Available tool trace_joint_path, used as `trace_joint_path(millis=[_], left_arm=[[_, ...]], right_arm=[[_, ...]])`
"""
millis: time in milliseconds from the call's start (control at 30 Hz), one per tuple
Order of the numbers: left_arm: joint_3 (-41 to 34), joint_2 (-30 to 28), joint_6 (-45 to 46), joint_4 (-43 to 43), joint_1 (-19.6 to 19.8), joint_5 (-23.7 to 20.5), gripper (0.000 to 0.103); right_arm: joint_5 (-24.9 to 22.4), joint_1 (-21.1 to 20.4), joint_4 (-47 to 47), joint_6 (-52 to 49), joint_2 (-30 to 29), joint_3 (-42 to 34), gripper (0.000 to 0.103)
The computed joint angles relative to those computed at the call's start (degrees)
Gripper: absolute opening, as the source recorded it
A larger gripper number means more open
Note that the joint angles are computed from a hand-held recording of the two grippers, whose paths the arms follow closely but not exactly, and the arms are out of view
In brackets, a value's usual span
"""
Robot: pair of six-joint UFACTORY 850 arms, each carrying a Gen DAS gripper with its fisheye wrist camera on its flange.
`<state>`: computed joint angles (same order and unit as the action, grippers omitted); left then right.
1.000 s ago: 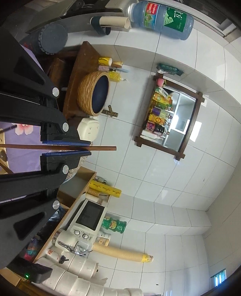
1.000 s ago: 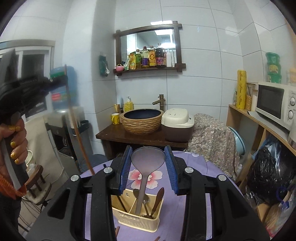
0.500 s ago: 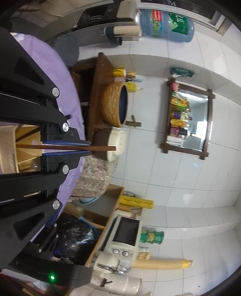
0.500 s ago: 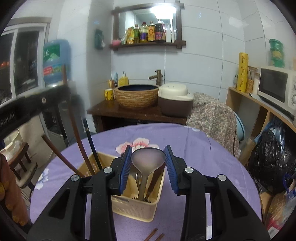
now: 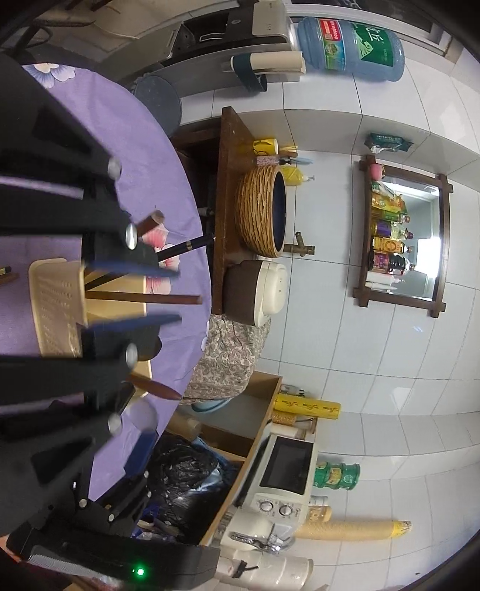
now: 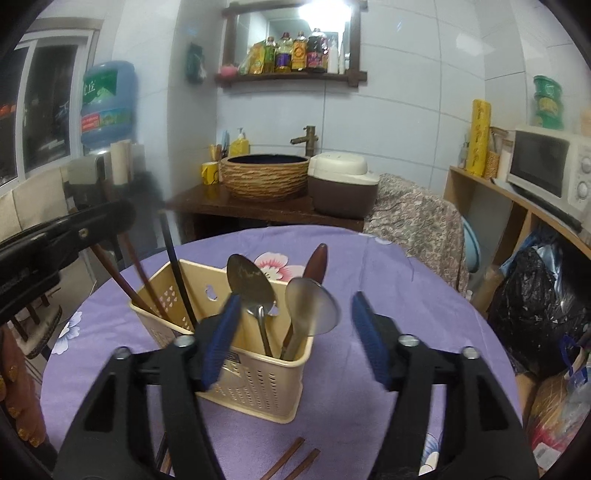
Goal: Organize utensils
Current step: 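Open both tools to drop chopstick and spoon into the basket, then move both tools back down toward the remaining chopsticks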
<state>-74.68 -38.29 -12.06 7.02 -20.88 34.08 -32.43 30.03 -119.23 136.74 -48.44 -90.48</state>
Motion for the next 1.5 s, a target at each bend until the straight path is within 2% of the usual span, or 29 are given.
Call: trace_joint_path(millis=[33,100,167,267,400,500,567,767,900,1033,1233,1400,1500], left_arm=[[1.17,0.62,0.02,-0.19,0.02,1.13,0.052],[4.39,2.47,-0.28,0.44,0.30,3.94,0.058],[8.40,4.74,1.35,-0.93,0.37,7.02,0.071],[13.94,7.60,0.73,0.19,0.95,11.44,0.077],[17.80,9.54,0.33,2.77,1.14,13.00,0.081],[20.77,10.06,3.56,0.23,0.67,14.66,0.090],[21.40,9.43,5.33,-2.11,0.51,14.15,0.090],[19.98,5.13,2.67,-3.27,2.23,5.00,0.090],[20.30,3.43,3.09,-4.81,3.65,2.25,0.090],[21.43,3.02,2.24,-4.48,4.73,1.26,0.090],[21.49,2.63,1.41,-2.80,4.79,0.64,0.090],[21.18,2.33,0.62,-0.51,4.33,-0.53,0.090],[21.03,2.14,0.03,0.42,4.32,-0.96,0.090]], right_arm=[[-1.12,0.23,-1.55,1.80,0.73,1.30,0.069],[-3.22,0.83,-2.74,3.79,1.96,3.53,0.075],[-5.30,1.51,-2.84,4.98,3.14,5.67,0.081],[-7.99,2.69,-1.06,5.85,5.00,9.09,0.090],[-8.82,3.94,1.32,7.81,7.08,12.91,0.095],[-8.79,5.00,4.85,6.21,7.72,14.61,0.097],[-8.28,5.78,8.17,3.70,7.56,15.31,0.097],[-3.78,7.32,17.35,-3.35,5.60,15.84,0.097],[-1.15,7.94,22.69,-6.15,4.19,15.99,0.097],[2.82,7.96,26.68,-7.48,3.33,16.25,0.097],[5.48,8.02,32.53,-11.50,1.83,14.67,0.097],[5.79,8.21,43.82,-24.94,-1.06,10.24,0.097],[5.27,8.48,45.72,-26.56,-1.69,9.33,0.097]])
